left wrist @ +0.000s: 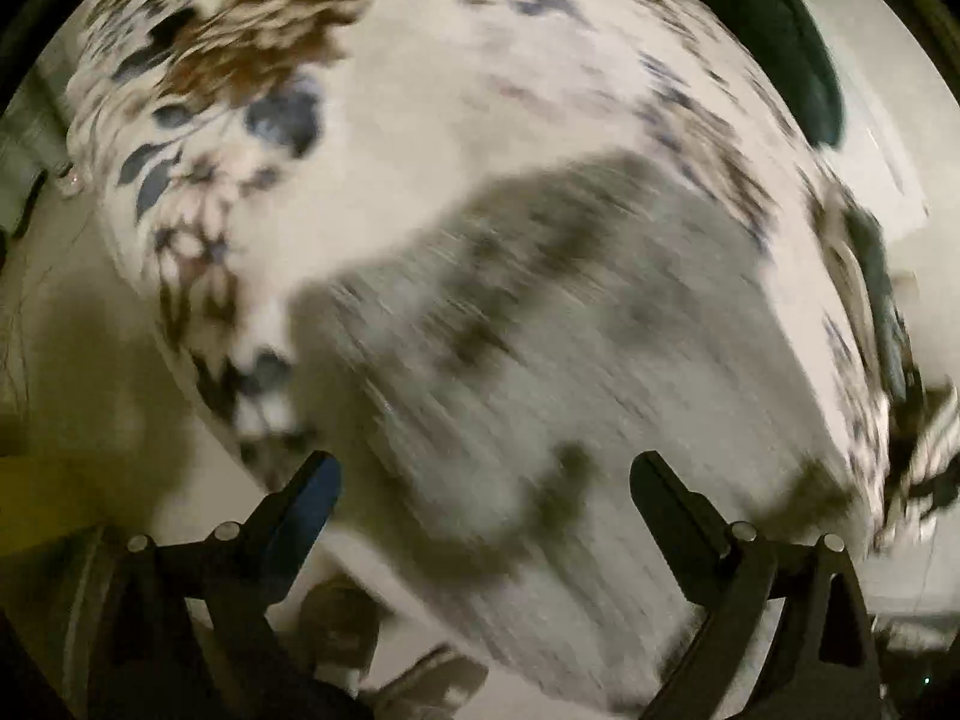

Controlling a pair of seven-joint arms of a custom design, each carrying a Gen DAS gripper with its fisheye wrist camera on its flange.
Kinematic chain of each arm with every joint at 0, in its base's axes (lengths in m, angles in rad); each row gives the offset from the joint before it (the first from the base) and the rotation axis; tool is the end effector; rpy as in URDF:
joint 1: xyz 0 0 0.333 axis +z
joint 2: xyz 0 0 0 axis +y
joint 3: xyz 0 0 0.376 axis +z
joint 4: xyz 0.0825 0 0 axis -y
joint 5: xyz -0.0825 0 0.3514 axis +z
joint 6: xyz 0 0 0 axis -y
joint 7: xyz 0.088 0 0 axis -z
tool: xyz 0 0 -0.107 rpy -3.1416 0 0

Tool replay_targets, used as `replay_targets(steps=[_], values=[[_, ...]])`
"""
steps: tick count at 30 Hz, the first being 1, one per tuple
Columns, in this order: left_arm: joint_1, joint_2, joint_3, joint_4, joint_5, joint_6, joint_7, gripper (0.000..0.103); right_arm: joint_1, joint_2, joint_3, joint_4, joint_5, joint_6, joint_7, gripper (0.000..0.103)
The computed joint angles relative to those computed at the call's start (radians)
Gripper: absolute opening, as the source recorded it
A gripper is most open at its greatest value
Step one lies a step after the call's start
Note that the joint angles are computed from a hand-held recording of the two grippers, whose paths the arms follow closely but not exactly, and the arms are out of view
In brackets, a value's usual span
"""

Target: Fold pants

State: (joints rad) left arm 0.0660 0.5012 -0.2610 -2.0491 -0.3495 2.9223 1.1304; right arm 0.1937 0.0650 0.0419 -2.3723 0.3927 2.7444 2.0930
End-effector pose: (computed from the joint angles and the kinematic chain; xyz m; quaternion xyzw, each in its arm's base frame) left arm 0.6300 -0.0848 0.3142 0.8690 -0.4428 0.2185 0.0317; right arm 0.5006 0.1043 0.4111 -0.4470 0.8758 0.0358 0.1785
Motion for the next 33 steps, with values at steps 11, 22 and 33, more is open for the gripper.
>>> replay_targets(steps=[11,22,33], values=[[-0.040,0.017,0.018,-0.009,0.106,0.272,-0.023,0.026,0.086,0.180,-0.048,0.137,-0.340,0.000,0.193,0.073],[-0.128,-0.204,-0.043,0.036,0.256,0.280,0.009,0.024,-0.042,0.151,0.051,0.055,-0.131,0.104,0.029,0.073],[-0.432,0.049,-0.101,0.475,0.268,-0.015,0.067,0.024,-0.122,-0.163,-0.073,-0.247,-0.121,0.089,0.002,0.073]])
